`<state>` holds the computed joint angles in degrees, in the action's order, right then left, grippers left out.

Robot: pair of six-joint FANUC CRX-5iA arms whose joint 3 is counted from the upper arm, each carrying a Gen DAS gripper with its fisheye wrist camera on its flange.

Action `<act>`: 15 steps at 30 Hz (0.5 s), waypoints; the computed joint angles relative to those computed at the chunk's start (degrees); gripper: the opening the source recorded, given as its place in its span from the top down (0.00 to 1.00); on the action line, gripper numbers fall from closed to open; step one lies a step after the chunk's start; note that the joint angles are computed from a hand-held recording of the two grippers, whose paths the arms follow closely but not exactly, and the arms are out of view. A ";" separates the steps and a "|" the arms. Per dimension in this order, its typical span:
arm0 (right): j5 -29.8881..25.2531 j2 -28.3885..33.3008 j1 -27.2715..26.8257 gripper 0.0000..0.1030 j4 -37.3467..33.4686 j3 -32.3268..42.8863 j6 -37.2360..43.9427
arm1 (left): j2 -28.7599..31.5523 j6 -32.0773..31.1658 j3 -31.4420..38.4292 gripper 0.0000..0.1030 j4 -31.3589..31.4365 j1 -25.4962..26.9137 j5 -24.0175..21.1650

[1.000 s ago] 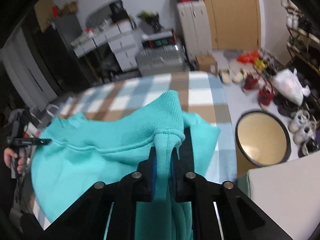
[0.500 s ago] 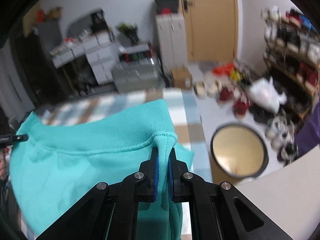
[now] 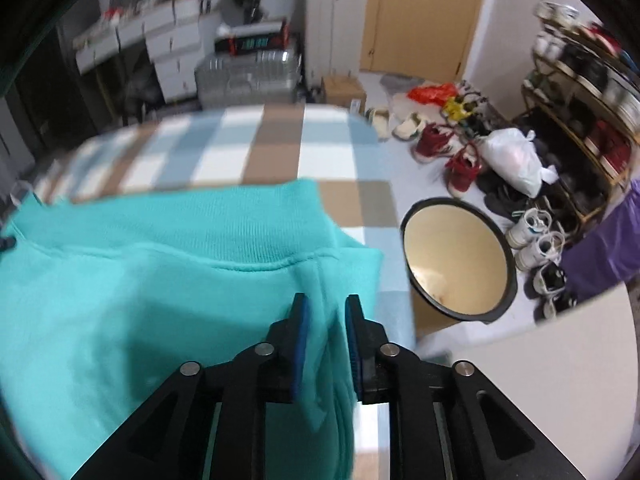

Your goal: Fold large clothes

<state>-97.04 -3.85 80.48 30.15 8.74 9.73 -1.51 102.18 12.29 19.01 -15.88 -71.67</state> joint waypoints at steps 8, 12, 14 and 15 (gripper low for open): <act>2.86 3.94 9.87 0.58 5.02 9.46 -0.82 | -6.74 -1.17 1.37 0.38 -7.09 -10.14 1.02; 3.77 12.50 10.15 0.58 1.30 18.03 7.09 | -4.09 -3.80 -1.12 0.38 -7.01 -15.95 -2.18; -0.56 18.04 9.45 0.58 -1.23 22.69 12.26 | -2.20 -2.28 -1.25 0.39 -9.07 -17.25 -4.78; -3.05 20.12 8.89 0.59 -2.74 24.06 14.34 | -1.65 -0.77 -1.88 0.39 -11.16 -17.64 -5.71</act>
<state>-100.10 16.27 89.38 27.41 32.80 24.08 -3.16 101.41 10.41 7.85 -33.52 -77.38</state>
